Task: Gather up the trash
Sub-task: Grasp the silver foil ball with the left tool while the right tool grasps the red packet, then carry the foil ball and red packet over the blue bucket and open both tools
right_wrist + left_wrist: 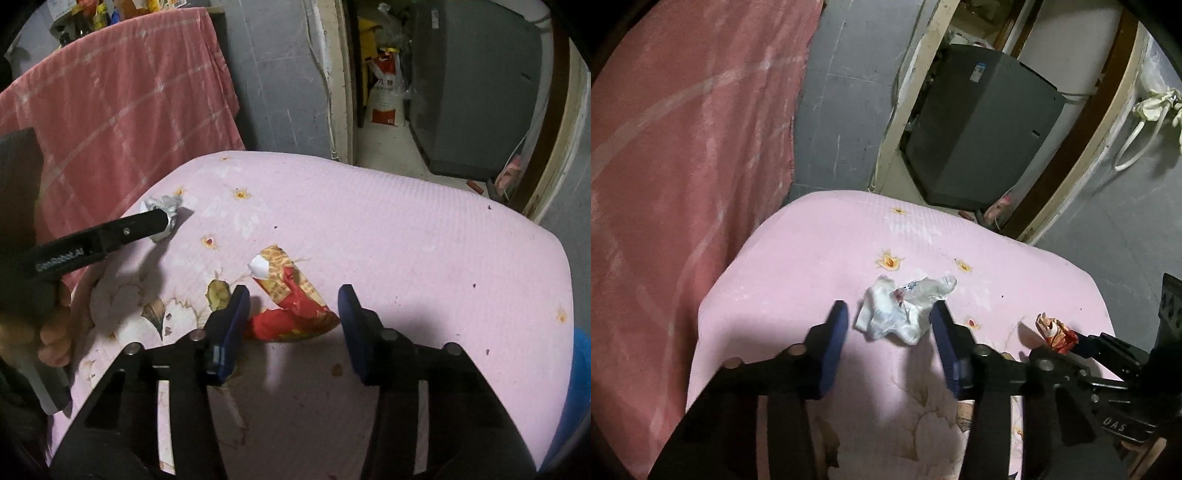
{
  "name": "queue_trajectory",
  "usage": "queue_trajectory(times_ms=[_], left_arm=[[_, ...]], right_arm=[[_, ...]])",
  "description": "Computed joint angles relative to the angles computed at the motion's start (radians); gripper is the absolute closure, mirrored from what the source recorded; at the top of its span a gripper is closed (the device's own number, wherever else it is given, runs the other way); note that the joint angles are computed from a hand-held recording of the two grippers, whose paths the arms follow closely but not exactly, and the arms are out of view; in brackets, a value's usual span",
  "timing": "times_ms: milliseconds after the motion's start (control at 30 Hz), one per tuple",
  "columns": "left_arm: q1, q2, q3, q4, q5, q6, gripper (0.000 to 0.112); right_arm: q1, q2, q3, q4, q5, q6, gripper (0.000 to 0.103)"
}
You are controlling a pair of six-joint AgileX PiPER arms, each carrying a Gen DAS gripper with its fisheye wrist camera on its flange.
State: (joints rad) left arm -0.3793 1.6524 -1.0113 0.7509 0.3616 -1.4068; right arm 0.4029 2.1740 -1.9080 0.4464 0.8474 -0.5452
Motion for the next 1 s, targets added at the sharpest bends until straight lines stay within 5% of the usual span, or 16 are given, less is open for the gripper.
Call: queue_trajectory(times_ms=[233, 567, 1000], left_arm=[[-0.021, 0.005, -0.011, -0.028, -0.011, 0.044, 0.1], [-0.127, -0.027, 0.004, 0.092, 0.036, -0.145, 0.104], [-0.424, -0.062, -0.109, 0.402, 0.295, -0.42, 0.104]], right_arm=[[-0.021, -0.026, 0.043, 0.056, -0.005, -0.042, 0.067], [-0.071, -0.156, 0.252, 0.239, -0.094, -0.206, 0.086], [-0.192, -0.467, 0.557, 0.578, -0.207, -0.594, 0.086]])
